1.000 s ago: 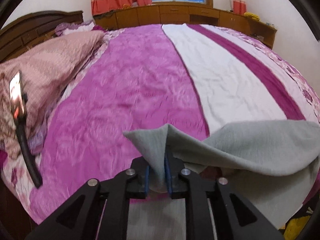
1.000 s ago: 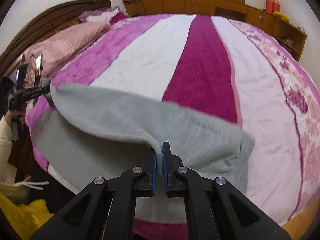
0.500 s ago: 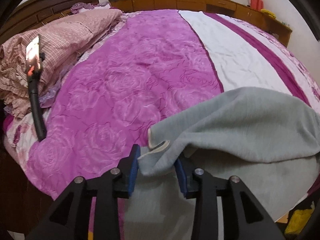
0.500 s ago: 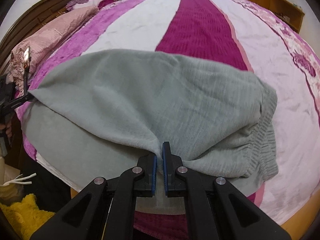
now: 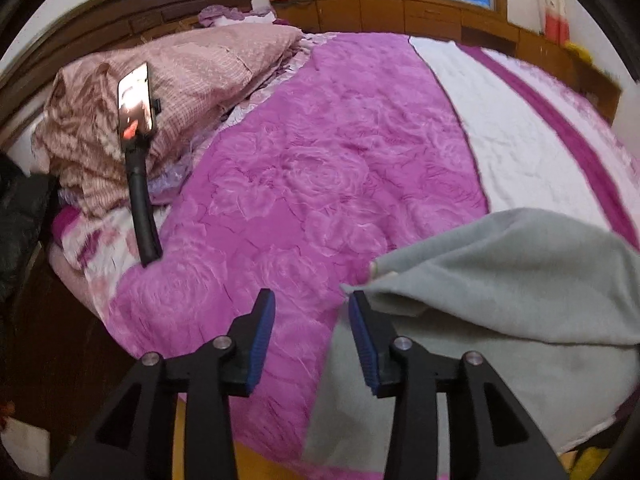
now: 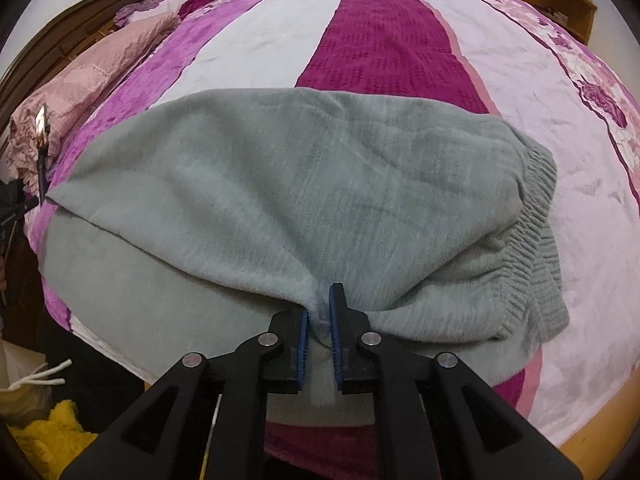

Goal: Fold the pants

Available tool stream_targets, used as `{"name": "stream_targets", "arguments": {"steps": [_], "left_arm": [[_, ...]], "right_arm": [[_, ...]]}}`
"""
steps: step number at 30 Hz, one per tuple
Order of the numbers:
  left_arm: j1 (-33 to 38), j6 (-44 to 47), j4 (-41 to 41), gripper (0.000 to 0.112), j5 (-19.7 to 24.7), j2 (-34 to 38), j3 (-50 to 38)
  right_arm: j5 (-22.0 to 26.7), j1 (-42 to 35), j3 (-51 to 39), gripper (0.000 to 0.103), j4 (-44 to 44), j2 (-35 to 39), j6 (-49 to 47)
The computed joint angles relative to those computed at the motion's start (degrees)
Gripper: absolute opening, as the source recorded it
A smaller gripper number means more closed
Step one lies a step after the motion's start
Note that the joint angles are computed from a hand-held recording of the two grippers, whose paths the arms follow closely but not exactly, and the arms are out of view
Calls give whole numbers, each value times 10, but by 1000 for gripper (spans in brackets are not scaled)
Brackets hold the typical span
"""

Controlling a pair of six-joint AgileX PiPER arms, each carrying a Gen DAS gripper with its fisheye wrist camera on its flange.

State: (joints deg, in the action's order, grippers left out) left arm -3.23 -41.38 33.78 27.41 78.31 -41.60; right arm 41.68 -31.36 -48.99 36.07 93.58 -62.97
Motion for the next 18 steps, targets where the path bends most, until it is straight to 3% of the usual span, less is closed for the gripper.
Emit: {"name": "stream_targets", "arguments": {"steps": [6,10,18], "left_arm": [[-6,104,-174,40,-10,-60,31],[-20,180,-303,40,-29,-44,33],[-66,162,-353,40,-93,62,1]], "right_arm": [[39,-40,12,19,8,-38,-3],[47,-61,25,22,6,-58,-1],[85,-126,16,23,31,-55,-11]]}}
